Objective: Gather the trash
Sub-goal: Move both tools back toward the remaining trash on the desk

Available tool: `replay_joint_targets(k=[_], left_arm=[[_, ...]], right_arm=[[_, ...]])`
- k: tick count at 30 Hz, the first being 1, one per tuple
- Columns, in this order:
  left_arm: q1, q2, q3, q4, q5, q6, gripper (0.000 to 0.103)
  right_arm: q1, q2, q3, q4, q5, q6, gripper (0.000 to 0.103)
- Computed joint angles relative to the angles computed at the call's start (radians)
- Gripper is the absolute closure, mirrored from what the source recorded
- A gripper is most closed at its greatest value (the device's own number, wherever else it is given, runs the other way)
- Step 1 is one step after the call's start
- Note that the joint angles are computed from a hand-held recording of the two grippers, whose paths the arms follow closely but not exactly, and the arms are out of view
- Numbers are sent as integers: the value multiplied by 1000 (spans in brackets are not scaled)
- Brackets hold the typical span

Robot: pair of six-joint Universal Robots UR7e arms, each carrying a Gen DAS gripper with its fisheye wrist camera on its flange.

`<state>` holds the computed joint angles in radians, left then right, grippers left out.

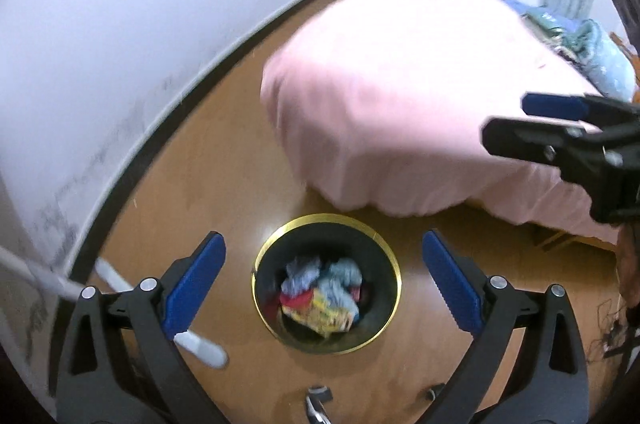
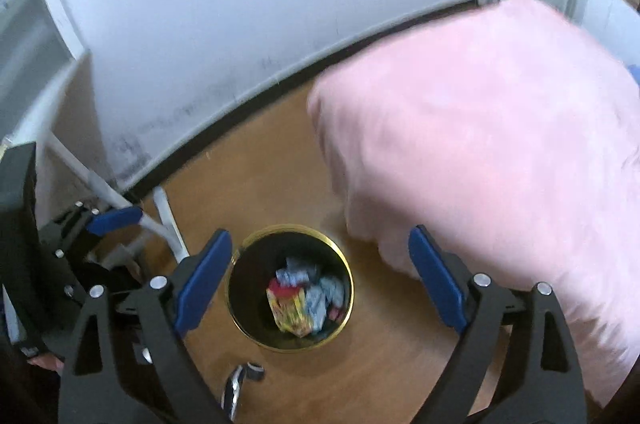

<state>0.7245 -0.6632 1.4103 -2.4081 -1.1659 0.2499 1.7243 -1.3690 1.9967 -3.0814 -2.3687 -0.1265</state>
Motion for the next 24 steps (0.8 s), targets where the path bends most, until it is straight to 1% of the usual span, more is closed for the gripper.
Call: replay_joint_targets(k=[2,4,6,7,9,10,12,13,15,18,19,20,22,24], left_arm=[[-22,-36,10,-38,-8,18,7],[-39,-84,8,-40,-8,17,7],[-45,-119,7,-47,1,18,7],[-47,-145,11,-55,13,25,7],[-47,-201,22,-74,71,46,7],[-43,-219,24,-80,94,52,7],[-25,-278,33,-94,173,55,7],[-15,-298,33,-88,205,48,7],[13,-346,28,-58,290,17,7],[65,-420,20,-1,436,-36,7],[85,-447,19,15,483,-52,7],[107,-474,17,41,530,-72,7],[143,-518,12,89,605,-112,7],[175,-565,11,136,663,-160,7]], right_arm=[[59,-10,-31,4,-31,-24,15],[116,-2,-66,-8,-48,-48,14],[157,16,-102,-11,-39,-61,14],[186,43,-136,-14,-37,-83,14],[224,94,-191,-19,-23,-121,14],[240,124,-224,-10,-1,-139,14],[267,197,-302,12,53,-173,14],[276,237,-341,27,87,-188,14],[293,327,-432,72,156,-211,14],[314,472,-597,180,261,-231,14],[325,538,-671,226,299,-242,14],[333,581,-722,260,319,-247,14],[351,690,-857,349,373,-256,14],[374,770,-954,419,402,-254,14]])
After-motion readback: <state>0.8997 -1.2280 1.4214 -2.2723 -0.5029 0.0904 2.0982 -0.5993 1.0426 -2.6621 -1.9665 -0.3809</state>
